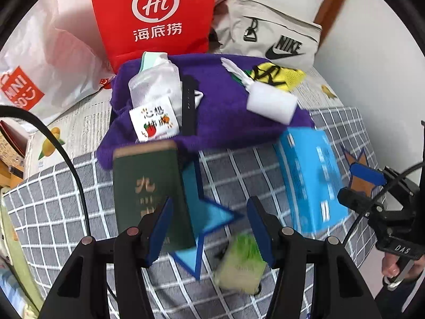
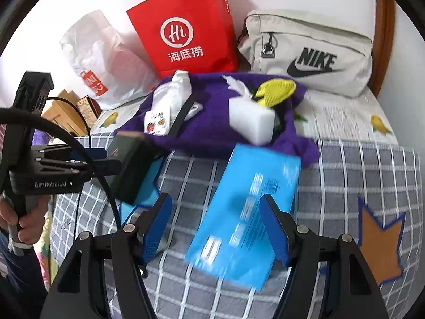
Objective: Organize soft objects
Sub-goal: 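Move both tools back down toward the green tissue pack and black strap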
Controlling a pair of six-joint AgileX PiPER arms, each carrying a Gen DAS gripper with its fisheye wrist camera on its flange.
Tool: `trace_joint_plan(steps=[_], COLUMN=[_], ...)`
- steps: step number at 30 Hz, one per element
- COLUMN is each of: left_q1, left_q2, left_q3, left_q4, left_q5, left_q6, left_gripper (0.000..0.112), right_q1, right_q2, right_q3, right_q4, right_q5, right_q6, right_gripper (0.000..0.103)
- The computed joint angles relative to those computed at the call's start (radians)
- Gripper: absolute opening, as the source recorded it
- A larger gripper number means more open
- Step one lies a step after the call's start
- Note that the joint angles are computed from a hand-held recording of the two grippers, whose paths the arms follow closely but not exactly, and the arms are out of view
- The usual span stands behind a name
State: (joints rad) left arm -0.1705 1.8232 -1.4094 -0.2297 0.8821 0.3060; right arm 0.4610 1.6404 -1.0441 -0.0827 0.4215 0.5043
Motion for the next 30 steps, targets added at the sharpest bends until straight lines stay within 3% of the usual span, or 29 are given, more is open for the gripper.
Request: trace_joint_plan(steps=[8,15,19,26,30], left_q1=[-0.029,-0.078,-0.133,-0.142,-0.098], left_q2=[-0.161,-0.149,-0.141,-0.150,-0.168], left_q3=[0.288,0.455,0.503,0.503,0.502], left_q4=[-0.089,-0.066,0.029,0.064,-0.032], left_q5=[-0.101,-0.247,-0.340,-0.345,-0.316], left_q6=[0.148,0.165,0.079,0.041,0.142], left_gripper=[0.060,0.060,0.060,0.063,0.063], right_q1=[0.087,0.140,0.164,0.186,0.185], right_q2=[-0.151,-0.245,-0.241,-0.235,-0.234], right_q3=[0.209,0.385,0.437,0.510,0.531], right_q4=[-0.223,-0.404,-0.497,-0.619,-0.641], right_q5=[-0.055,-0.132,-0.155,-0.205,-0.224], right_q6=[0.321,0.600,0.724,0.899,0.934], right_gripper=[0.068,0.068,0.068,0.068,0.068])
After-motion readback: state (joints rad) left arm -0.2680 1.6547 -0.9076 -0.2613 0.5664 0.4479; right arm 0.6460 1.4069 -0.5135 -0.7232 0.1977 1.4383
